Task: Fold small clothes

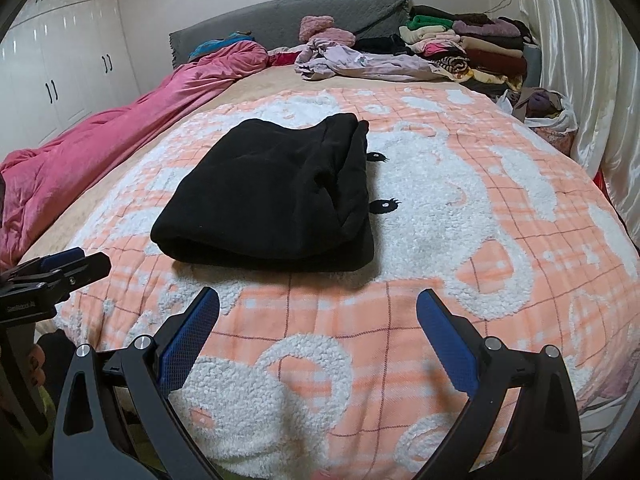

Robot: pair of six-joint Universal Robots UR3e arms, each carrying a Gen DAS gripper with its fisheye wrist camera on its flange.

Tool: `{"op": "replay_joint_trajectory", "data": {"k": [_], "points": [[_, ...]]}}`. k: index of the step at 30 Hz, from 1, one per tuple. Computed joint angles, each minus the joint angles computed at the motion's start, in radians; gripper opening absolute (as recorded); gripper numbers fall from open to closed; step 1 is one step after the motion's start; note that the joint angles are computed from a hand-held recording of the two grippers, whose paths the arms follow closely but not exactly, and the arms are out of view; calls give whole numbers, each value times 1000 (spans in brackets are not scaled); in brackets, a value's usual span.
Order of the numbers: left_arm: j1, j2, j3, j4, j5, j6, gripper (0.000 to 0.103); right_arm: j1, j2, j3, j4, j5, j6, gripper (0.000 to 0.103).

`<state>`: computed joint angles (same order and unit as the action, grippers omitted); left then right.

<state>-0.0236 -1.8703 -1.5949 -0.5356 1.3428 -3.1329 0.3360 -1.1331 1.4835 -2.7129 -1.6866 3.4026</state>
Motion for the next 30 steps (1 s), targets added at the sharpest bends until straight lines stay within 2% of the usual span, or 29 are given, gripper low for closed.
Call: {"op": "replay_joint_trajectory", "data": {"k": [30], "points": [[-4, 25, -22, 0, -4, 5, 93, 15, -13, -12, 20, -13, -6, 98]]}}
